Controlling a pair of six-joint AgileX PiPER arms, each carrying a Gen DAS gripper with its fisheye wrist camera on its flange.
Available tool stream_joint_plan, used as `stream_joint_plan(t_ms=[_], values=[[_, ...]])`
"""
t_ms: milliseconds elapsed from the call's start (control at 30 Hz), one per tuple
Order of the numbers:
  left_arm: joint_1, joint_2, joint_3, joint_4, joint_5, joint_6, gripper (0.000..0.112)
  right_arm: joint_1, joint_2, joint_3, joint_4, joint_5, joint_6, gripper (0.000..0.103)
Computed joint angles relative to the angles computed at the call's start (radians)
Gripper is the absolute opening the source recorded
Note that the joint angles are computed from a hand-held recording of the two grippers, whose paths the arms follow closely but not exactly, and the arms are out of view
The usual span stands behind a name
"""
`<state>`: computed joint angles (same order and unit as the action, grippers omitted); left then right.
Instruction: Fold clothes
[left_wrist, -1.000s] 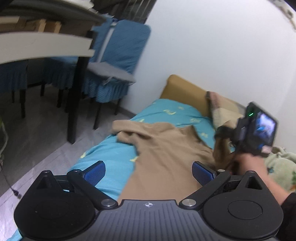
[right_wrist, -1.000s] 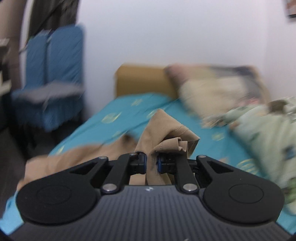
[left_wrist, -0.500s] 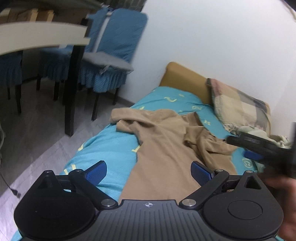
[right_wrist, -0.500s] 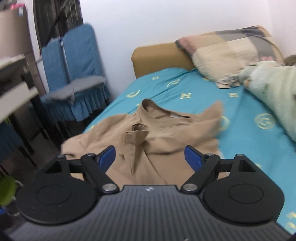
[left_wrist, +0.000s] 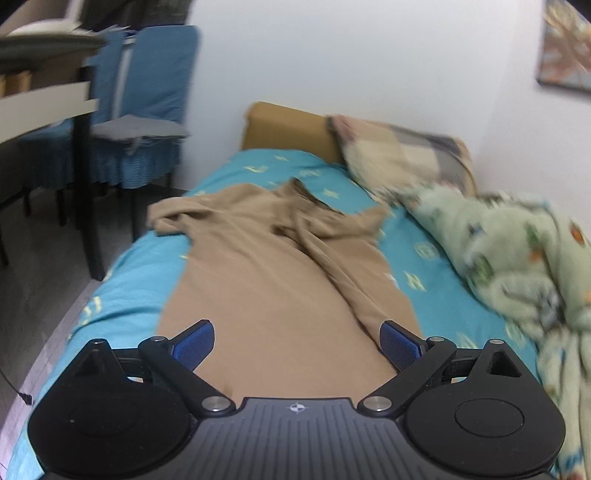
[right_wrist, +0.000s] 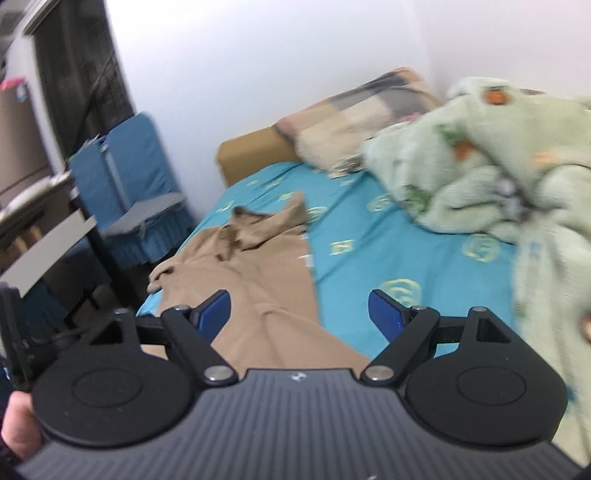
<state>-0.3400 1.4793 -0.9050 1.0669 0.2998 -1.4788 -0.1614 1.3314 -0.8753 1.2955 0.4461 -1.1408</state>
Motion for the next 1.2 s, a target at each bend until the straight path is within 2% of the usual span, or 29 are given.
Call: stream_joint_plan(t_ms=[133, 200, 333, 433, 600, 667, 733, 767, 833, 867, 900, 967, 1067, 1200], values=[[-0.134, 0.031, -0.023, -0.124, 0.024, 0.145, 0.097, -0.129, -0.036, 0.032, 0.138, 0.055, -0.149, 0.083], [-0.223, 0.092, -0.084, -0.180, 0.086, 0.228, 0.091, -0.178, -0.027, 0.031, 0.185, 0.072, -0.197, 0.083], [-0.363, 0.225, -0.203, -0.139, 0.139, 0.236, 0.088, -0.252, 0.057, -0.009, 0.167, 0.122, -0.139, 0.083], [-0.431, 0.336, -0.307, -0.160, 0.141, 0.292, 0.083, -0.276, 0.115, -0.032, 0.158, 0.108, -0.104, 0.083], [-0.478, 0.540, -0.526, -0.289, 0.170, 0.433, 0.078, -0.299, 0.207, -0.091, 0.129, 0.064, -0.033, 0.083], [-0.473, 0.617, -0.606, -0.343, 0.179, 0.484, 0.071, -0.304, 0.229, -0.099, 0.161, 0.033, -0.037, 0.083], [-0.469, 0.676, -0.658, -0.344, 0.186, 0.500, 0.063, -0.309, 0.257, -0.116, 0.151, 0.034, -0.014, 0.083], [-0.468, 0.706, -0.681, -0.331, 0.189, 0.496, 0.062, -0.308, 0.270, -0.126, 0.138, 0.033, 0.002, 0.083], [-0.483, 0.722, -0.674, -0.198, 0.198, 0.388, 0.053, -0.307, 0.295, -0.145, 0.114, 0.032, 0.037, 0.083], [-0.491, 0.730, -0.671, -0.139, 0.207, 0.341, 0.040, -0.308, 0.304, -0.154, 0.105, 0.034, 0.057, 0.083], [-0.485, 0.722, -0.654, -0.119, 0.190, 0.311, 0.020, -0.307, 0.311, -0.161, 0.099, 0.035, 0.072, 0.083], [-0.465, 0.702, -0.629, -0.140, 0.151, 0.306, 0.010, -0.299, 0.315, -0.164, 0.106, 0.023, 0.070, 0.083], [-0.424, 0.625, -0.571, -0.296, 0.102, 0.401, 0.008, -0.286, 0.322, -0.168, 0.115, 0.007, 0.067, 0.083], [-0.367, 0.401, -0.408, -0.434, 0.025, 0.465, 0.008, -0.272, 0.304, -0.157, 0.113, -0.021, 0.061, 0.083]])
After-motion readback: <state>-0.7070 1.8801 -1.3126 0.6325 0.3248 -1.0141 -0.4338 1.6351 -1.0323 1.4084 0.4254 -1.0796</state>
